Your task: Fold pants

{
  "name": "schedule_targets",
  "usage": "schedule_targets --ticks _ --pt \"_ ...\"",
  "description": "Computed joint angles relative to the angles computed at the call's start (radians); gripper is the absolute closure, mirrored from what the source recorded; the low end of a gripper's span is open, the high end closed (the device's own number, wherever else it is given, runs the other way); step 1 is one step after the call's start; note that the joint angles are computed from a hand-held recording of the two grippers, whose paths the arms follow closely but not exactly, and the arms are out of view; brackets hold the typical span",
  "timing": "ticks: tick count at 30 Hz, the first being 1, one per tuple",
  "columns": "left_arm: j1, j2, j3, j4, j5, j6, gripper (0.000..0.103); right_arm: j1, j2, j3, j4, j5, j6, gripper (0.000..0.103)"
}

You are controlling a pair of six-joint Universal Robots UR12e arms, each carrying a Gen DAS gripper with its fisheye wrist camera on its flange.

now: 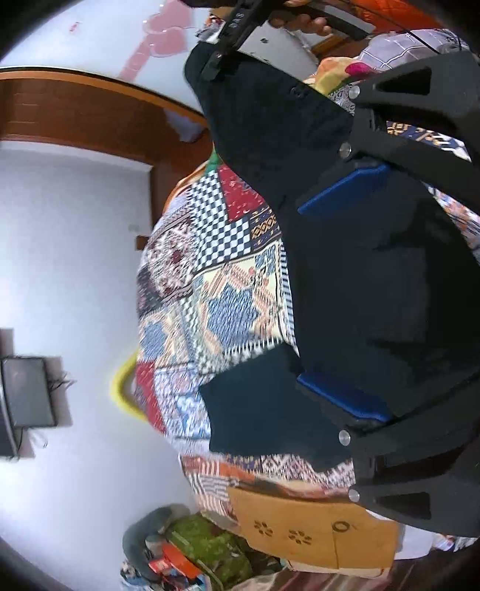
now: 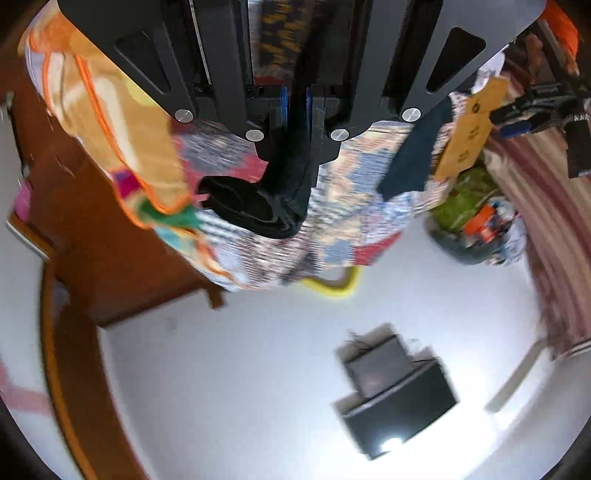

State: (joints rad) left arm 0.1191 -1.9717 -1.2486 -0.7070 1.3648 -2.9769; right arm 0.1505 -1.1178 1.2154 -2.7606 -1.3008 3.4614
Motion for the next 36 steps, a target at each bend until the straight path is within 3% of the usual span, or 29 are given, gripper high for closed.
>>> schedule_targets --ticks 6,10,18,21,24,26,27,31,36 --pt "0.048 0.073 -0.113 0.097 -0.012 -0.037 0.009 0.062 0.054 -0.112 0.051 0.061 -0.100 0.098" --pt "0.076 0.108 -0.178 0.136 0.005 -0.063 0.008 0.105 0.094 -0.170 0.134 0.109 -0.190 0.098" --pt "0.106 0.135 -0.240 0.082 0.035 -0.070 0.008 0.174 0.143 -0.198 0.408 0.185 -0.381 0.094" --pt "0.110 0.136 -0.249 0.068 0.035 -0.076 0.008 0.196 0.147 -0.195 0.509 0.163 -0.438 0.092" --pt "0.110 0.130 -0.246 0.054 0.031 -0.089 0.008 0.204 0.150 -0.200 0.587 0.157 -0.495 0.074" --pt "0.108 0.123 -0.237 0.049 0.028 -0.095 0.008 0.196 0.145 -0.199 0.605 0.208 -0.516 0.050" --pt "0.105 0.119 -0.230 0.046 0.027 -0.098 0.008 0.196 0.142 -0.206 0.622 0.207 -0.515 0.046" --pt "0.094 0.099 -0.195 0.045 0.018 -0.098 0.008 0.184 0.124 -0.212 0.649 0.252 -0.570 0.042" --pt "0.070 0.058 -0.130 0.034 0.010 -0.085 0.008 0.150 0.096 -0.182 0.524 0.265 -0.574 0.039"
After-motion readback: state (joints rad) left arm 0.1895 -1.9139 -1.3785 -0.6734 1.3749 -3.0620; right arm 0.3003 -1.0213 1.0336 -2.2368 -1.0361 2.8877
